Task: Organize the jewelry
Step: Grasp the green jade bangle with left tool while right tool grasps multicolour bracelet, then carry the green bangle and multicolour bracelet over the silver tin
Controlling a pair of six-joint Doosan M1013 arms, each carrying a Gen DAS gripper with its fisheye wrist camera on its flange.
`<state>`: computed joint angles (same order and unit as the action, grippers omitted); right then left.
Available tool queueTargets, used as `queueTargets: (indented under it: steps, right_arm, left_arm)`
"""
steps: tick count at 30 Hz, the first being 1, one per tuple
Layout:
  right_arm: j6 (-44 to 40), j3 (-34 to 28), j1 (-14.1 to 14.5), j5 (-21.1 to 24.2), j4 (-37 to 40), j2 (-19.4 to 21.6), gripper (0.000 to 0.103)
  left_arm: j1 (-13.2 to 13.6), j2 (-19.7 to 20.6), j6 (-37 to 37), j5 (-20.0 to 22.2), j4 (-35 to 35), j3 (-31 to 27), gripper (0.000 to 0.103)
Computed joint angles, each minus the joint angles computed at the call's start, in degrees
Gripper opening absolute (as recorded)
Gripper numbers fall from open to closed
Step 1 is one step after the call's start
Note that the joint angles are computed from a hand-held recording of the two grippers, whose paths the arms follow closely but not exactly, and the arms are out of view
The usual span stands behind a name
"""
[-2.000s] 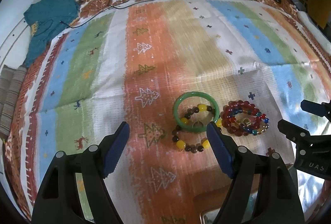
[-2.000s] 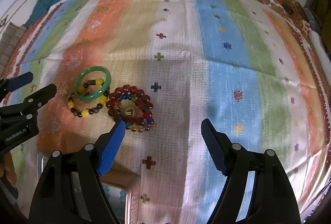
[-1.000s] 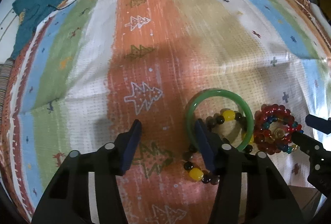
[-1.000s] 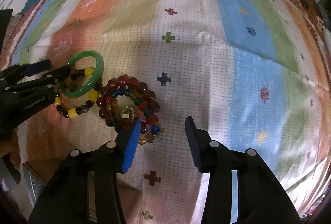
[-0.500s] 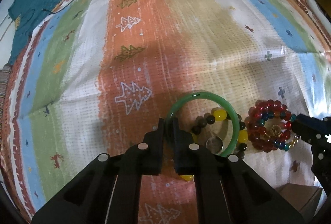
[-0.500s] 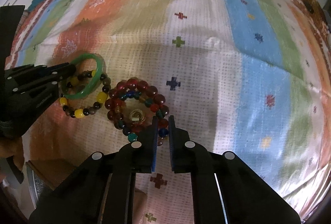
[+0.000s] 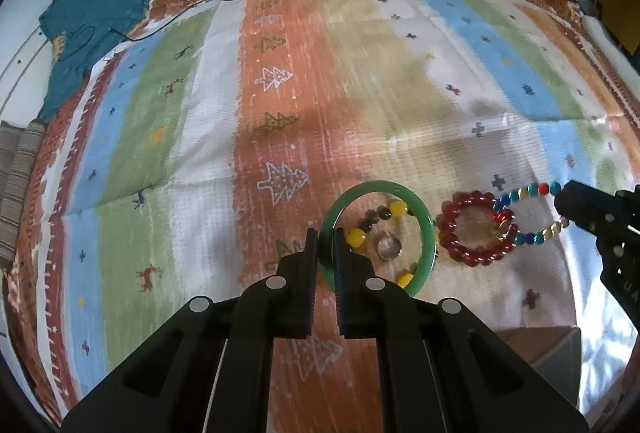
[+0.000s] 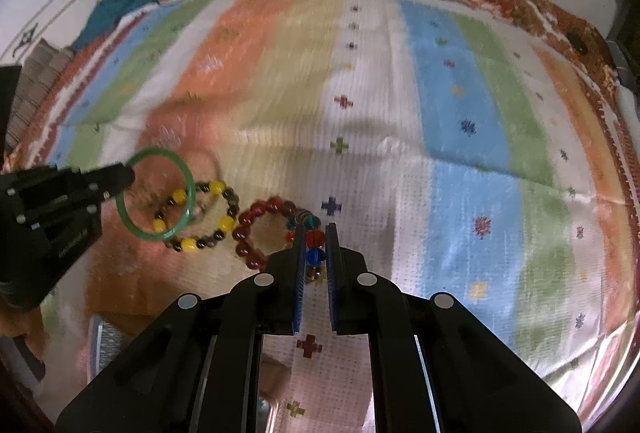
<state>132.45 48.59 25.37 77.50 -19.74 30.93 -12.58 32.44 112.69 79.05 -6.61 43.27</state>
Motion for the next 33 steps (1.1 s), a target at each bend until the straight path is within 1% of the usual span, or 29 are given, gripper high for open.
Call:
queueTargets:
  steps: [6, 9, 16, 33]
  right_arm:
    - [2.47, 2.11, 1.15, -3.96, -3.90, -1.92, 0.010]
    - [3.58, 2.76, 1.74, -5.55, -5.50, -2.69, 0.010]
    - [4.32, 4.05, 3.12, -8.41, -8.95, -3.97, 0.010]
    - [5.99, 6.53, 6.12, -10.35, -14.66, -6.08, 0.010]
  left_arm:
    - [0.50, -1.75, 0.11, -0.90, -2.14, 0.99, 0.007]
    - [0.74, -3.05, 0.75, -1.79, -3.04, 2.41, 0.007]
    - [1.05, -5.73, 2.24, -3.86, -4.41, 5.35, 0.007]
    - [2.22, -10.21, 3.30, -7.13, -7.15, 10.29, 0.007]
